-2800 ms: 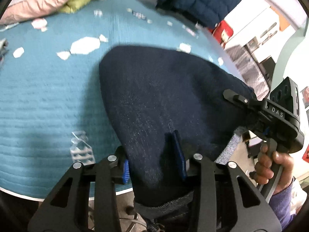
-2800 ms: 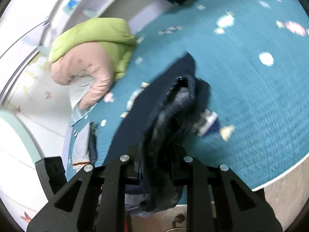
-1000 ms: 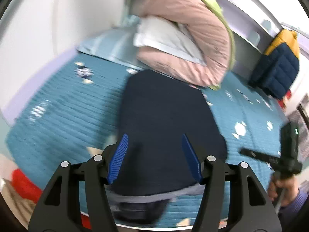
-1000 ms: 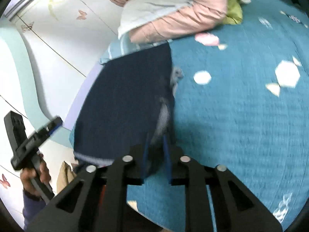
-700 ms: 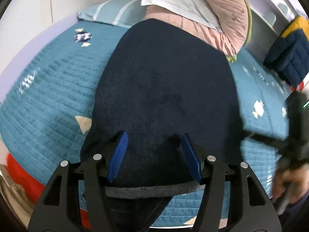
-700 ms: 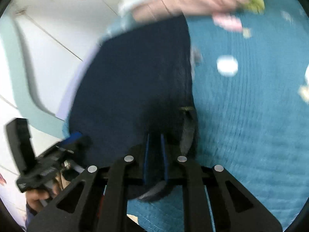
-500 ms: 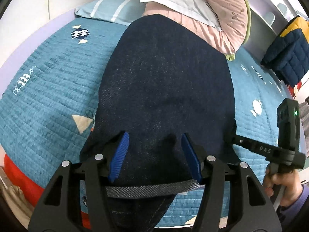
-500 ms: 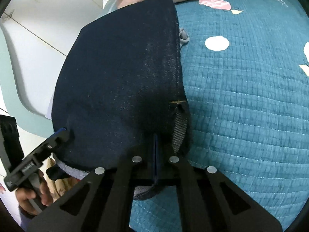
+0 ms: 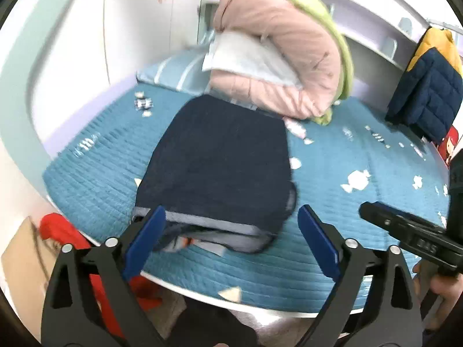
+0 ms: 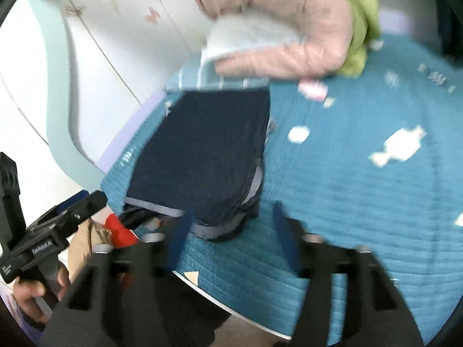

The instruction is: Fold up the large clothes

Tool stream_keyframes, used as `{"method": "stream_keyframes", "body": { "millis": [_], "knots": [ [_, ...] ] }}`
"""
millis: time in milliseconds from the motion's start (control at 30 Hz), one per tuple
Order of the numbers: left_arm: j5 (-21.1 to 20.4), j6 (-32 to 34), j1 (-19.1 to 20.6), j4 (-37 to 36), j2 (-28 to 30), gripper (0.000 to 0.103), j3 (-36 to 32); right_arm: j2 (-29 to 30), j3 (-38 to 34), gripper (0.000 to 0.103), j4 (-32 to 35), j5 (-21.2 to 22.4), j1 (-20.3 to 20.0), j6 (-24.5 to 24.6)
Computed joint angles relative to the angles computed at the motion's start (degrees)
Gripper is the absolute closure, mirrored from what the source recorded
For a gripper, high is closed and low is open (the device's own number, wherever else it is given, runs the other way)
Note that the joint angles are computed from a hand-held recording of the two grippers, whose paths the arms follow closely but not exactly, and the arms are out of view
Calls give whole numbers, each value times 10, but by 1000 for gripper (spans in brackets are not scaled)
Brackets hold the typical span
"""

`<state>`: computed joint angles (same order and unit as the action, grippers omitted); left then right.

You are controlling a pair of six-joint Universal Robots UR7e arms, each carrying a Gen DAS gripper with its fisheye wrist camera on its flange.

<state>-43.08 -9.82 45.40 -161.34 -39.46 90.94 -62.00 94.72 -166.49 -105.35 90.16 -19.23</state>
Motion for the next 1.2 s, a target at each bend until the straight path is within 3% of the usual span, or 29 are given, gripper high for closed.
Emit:
{"method": "stream_keyframes", "body": {
  "millis": [167,300,367,567,800,967,1200],
  "knots": [
    [70,9,-92,-58,-16,5,50,-73,76,18,-78,-41,30,-62],
    [98,-12,-138,-72,-29,5,68,-137,143,16,-157,-58,59,-93],
    [105,-26,-159,-69,-39,5,76,-159,167,8,-192,-65,72,-112],
    [149,-34,-217,-69,-55,5,94,-208,211,8,-271,-88,112,-151],
    [200,-40,-272,-81,-63,5,111,-255,241,8,-287,-102,142,-171],
    [229,-7,-298,-117,-53,5,109,-274,256,8,-309,-104,156,-183],
    [236,41,-318,-182,-44,5,106,-293,269,8,-342,-116,175,-199]
  ]
}}
